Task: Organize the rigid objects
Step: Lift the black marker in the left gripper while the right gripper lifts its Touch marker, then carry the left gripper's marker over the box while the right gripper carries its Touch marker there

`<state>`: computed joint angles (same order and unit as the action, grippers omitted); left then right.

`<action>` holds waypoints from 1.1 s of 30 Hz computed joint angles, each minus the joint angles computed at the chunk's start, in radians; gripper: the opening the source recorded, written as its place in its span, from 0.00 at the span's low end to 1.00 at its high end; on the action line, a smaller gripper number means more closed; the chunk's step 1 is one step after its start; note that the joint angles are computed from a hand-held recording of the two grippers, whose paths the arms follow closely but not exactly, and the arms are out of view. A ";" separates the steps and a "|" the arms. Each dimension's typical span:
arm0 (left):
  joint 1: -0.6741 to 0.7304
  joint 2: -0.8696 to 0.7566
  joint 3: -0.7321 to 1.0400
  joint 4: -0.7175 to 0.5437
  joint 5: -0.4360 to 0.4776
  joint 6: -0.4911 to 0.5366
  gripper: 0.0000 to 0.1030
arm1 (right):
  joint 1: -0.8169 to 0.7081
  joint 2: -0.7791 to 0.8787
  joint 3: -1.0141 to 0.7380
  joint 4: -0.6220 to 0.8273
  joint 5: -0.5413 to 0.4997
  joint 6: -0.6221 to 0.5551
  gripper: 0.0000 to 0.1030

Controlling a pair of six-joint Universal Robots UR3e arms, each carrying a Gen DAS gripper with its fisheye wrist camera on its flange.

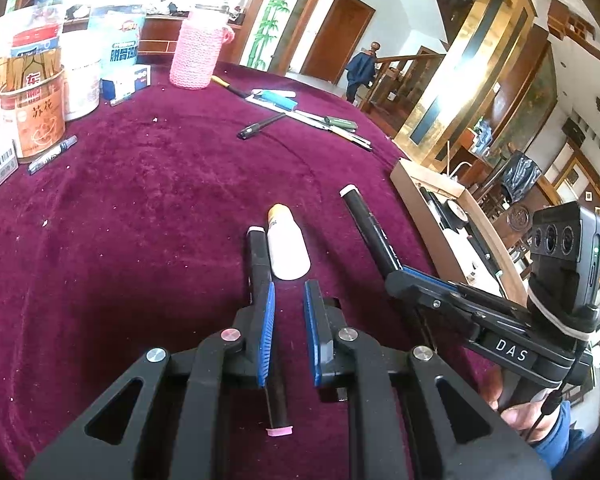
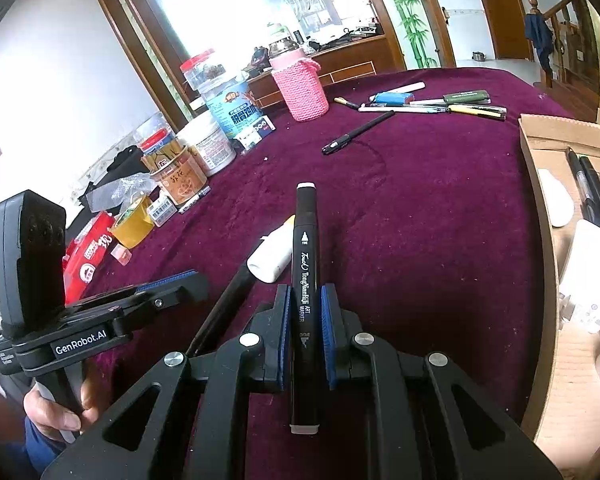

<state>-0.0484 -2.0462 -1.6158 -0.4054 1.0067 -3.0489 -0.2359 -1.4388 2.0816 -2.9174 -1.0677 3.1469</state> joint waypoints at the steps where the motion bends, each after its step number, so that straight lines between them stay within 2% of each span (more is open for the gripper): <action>1: 0.001 0.004 -0.007 0.011 -0.002 -0.002 0.12 | -0.001 -0.001 0.002 0.001 0.003 0.000 0.12; 7: 0.002 0.006 -0.012 0.014 -0.015 0.004 0.12 | -0.010 -0.011 0.014 -0.011 0.005 0.002 0.12; 10: -0.003 0.003 0.014 -0.055 -0.006 0.020 0.12 | -0.010 -0.010 0.012 -0.003 0.009 0.005 0.12; 13: -0.039 0.001 0.054 -0.153 0.083 0.020 0.12 | -0.011 -0.016 0.018 -0.011 0.005 0.008 0.12; 15: -0.061 0.004 0.044 -0.120 0.155 0.002 0.13 | -0.015 -0.019 0.020 -0.010 0.014 0.009 0.12; 20: -0.085 -0.056 0.126 -0.190 0.199 0.006 0.13 | -0.027 -0.036 0.037 -0.016 0.047 0.004 0.12; 23: -0.122 -0.097 0.202 -0.211 0.264 0.007 0.13 | -0.037 -0.049 0.047 -0.021 0.068 0.001 0.12; 27: -0.150 -0.122 0.221 -0.171 0.329 -0.039 0.11 | -0.053 -0.064 0.063 -0.033 0.096 0.006 0.12; 33: -0.078 0.023 0.043 -0.064 0.207 -0.112 0.11 | -0.076 -0.079 0.082 -0.047 0.135 0.013 0.12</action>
<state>-0.1260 -2.0227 -1.5729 -0.4697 1.2136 -3.1608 -0.3119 -1.5176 2.1638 -2.9639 -0.9328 3.1595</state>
